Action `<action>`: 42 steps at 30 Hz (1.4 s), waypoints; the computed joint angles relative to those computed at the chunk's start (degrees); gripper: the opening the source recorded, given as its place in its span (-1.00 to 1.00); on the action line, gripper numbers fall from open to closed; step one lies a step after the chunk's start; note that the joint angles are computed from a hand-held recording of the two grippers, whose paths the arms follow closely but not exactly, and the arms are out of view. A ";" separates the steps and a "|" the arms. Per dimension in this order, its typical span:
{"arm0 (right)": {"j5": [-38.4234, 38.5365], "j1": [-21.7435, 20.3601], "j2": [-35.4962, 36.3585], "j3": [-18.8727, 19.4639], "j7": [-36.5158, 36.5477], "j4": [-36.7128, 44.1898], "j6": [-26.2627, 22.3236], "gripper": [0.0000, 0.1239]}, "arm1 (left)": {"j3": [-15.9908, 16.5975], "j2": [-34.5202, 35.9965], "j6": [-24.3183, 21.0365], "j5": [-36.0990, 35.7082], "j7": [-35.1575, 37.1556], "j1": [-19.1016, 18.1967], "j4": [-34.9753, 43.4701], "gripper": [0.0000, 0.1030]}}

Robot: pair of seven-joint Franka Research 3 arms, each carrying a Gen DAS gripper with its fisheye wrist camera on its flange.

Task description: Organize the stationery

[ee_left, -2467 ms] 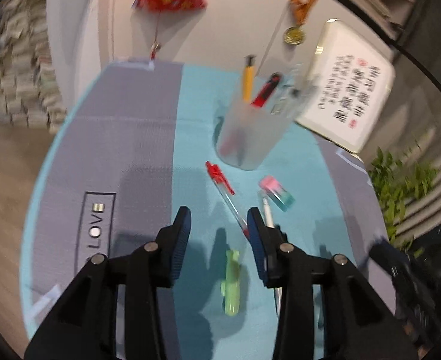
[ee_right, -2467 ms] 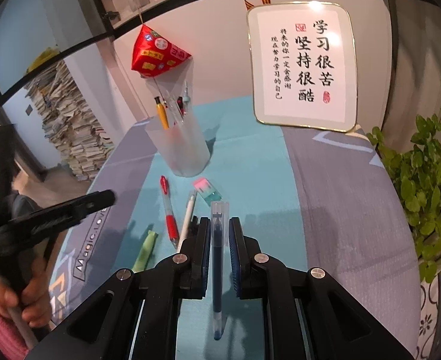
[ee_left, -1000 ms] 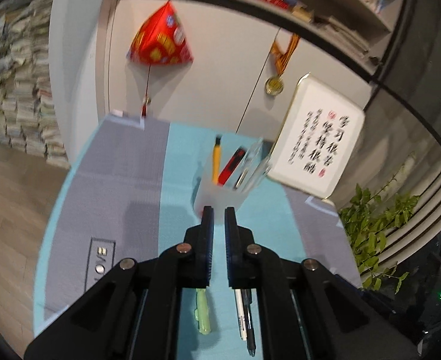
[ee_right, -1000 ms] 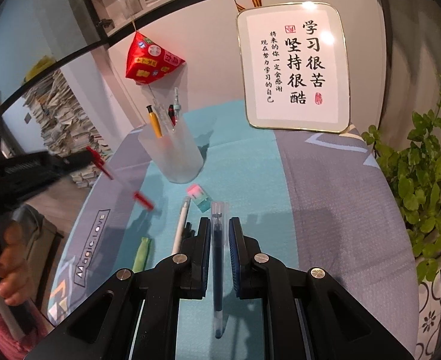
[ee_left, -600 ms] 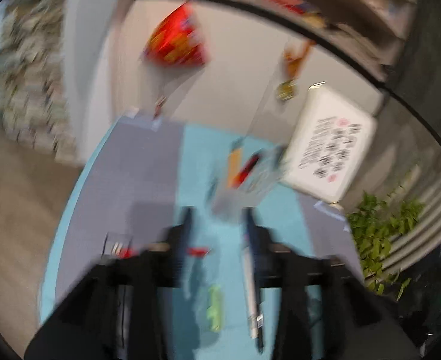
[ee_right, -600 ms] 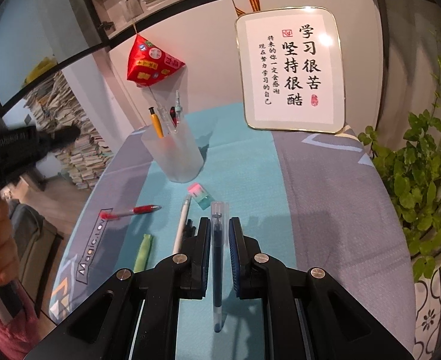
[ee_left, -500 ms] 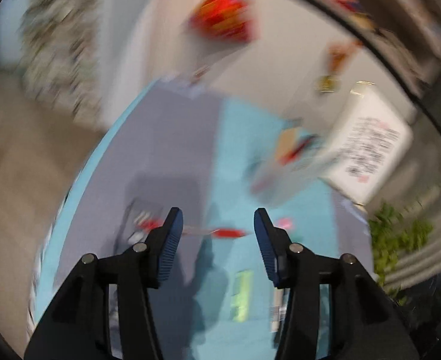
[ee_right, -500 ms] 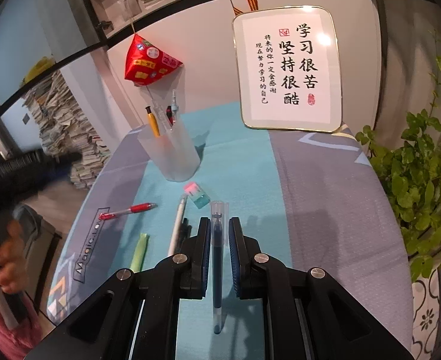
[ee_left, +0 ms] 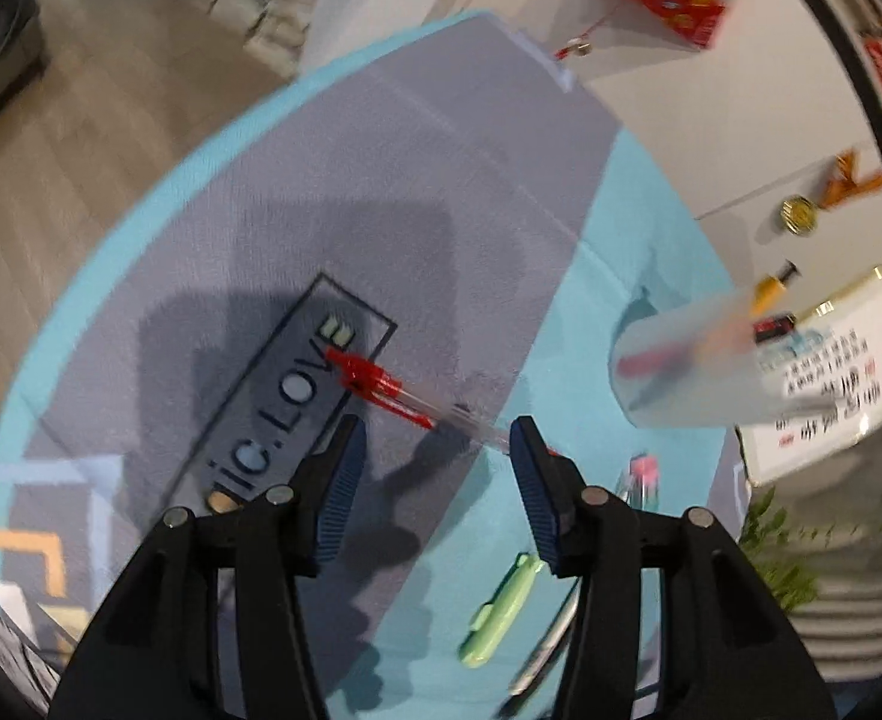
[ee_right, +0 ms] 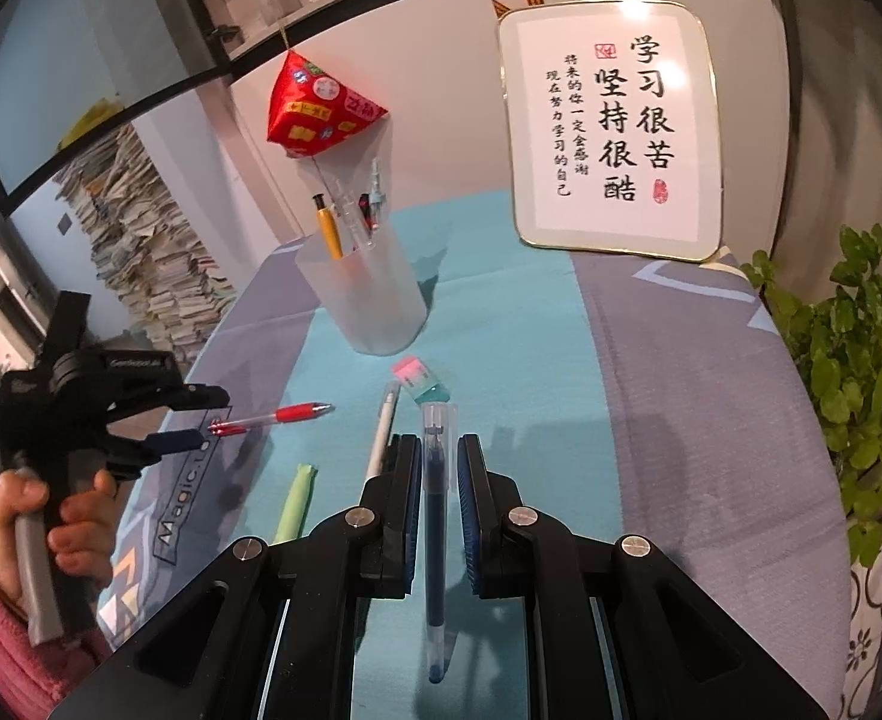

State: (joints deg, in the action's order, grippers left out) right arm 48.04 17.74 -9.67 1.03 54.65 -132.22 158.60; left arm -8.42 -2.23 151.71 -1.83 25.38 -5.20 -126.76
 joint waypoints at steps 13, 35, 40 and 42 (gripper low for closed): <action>3.33 -1.14 2.06 -0.71 -2.47 1.92 -1.38 -0.79 | 0.03 10.64 -17.54 4.39 -6.41 0.80 16.84 -0.63; 6.61 -2.21 0.93 -0.68 -5.36 1.48 -2.47 -0.79 | 0.26 7.88 -11.93 -0.76 4.63 1.39 13.29 0.08; 5.46 -2.40 0.34 -0.89 -3.88 0.75 -1.33 -0.79 | -0.07 14.52 -20.63 -0.82 3.92 1.55 22.52 0.08; 5.60 -2.48 0.51 -1.19 -3.61 0.89 -1.19 -0.79 | 0.04 16.89 -25.08 1.34 2.24 1.10 26.52 0.04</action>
State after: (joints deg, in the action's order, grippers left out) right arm 53.63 15.26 -9.17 -0.16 51.05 -131.32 157.41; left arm -8.39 14.67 126.63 -0.49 27.63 -4.10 -100.23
